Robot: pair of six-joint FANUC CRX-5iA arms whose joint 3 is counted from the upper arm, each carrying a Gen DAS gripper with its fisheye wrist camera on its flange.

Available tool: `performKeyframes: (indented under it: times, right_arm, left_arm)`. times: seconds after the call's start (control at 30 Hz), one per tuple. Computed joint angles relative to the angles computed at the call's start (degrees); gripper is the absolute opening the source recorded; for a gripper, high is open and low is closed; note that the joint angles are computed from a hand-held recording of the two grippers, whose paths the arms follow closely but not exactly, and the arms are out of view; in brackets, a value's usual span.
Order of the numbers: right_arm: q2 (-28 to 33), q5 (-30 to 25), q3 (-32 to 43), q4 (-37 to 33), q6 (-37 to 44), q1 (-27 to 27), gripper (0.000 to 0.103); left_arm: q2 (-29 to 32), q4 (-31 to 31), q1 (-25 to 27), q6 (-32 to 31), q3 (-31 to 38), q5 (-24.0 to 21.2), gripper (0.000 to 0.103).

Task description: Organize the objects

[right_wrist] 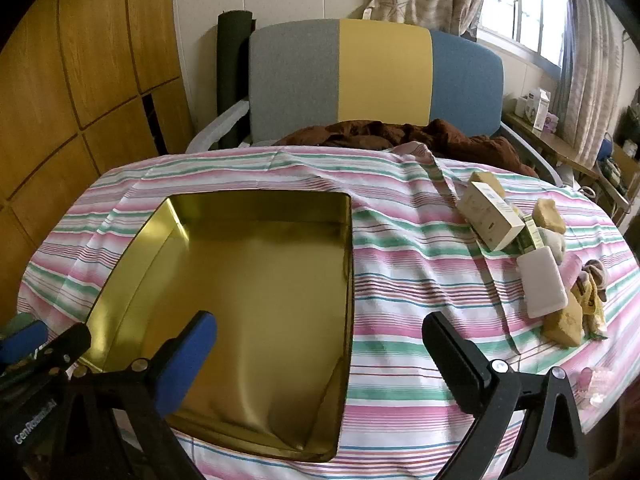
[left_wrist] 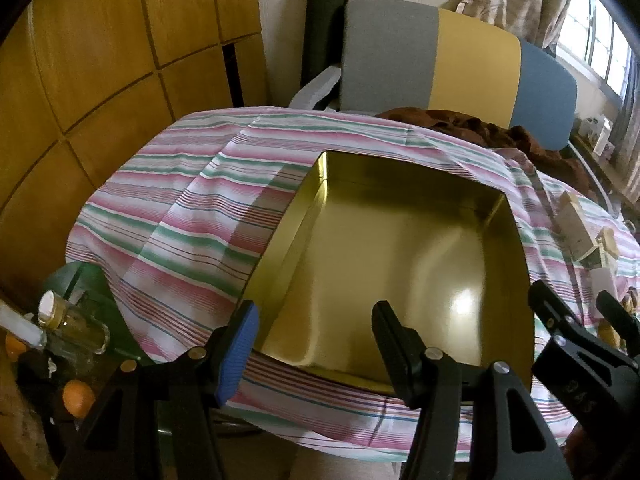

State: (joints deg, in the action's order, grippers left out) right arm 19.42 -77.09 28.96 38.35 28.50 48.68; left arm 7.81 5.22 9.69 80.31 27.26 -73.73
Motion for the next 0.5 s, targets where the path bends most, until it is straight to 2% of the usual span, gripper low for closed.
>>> performKeyframes:
  times: [0.17, 0.27, 0.37, 0.5]
  right_arm:
    - [-2.3, 0.6, -2.8, 1.2, 0.3, -0.2, 0.103]
    - [-5.7, 2.2, -7.5, 2.8, -0.1, -0.3, 0.103]
    - [-9.1, 3.2, -12.0, 4.4, -1.4, -0.5, 0.103]
    - [-14.5, 2.7, -18.7, 5.3, -4.0, -1.1, 0.103]
  left_arm:
    - [0.4, 5.9, 1.5, -0.5, -1.7, -1.3, 0.060]
    - [1.2, 6.2, 1.1, 0.2, -1.2, -3.2, 0.060]
    - [0.3, 7.1, 0.4, -1.1, -3.2, -2.3, 0.060]
    - [-1.5, 11.3, 0.0, -5.5, -7.4, -0.6, 0.060]
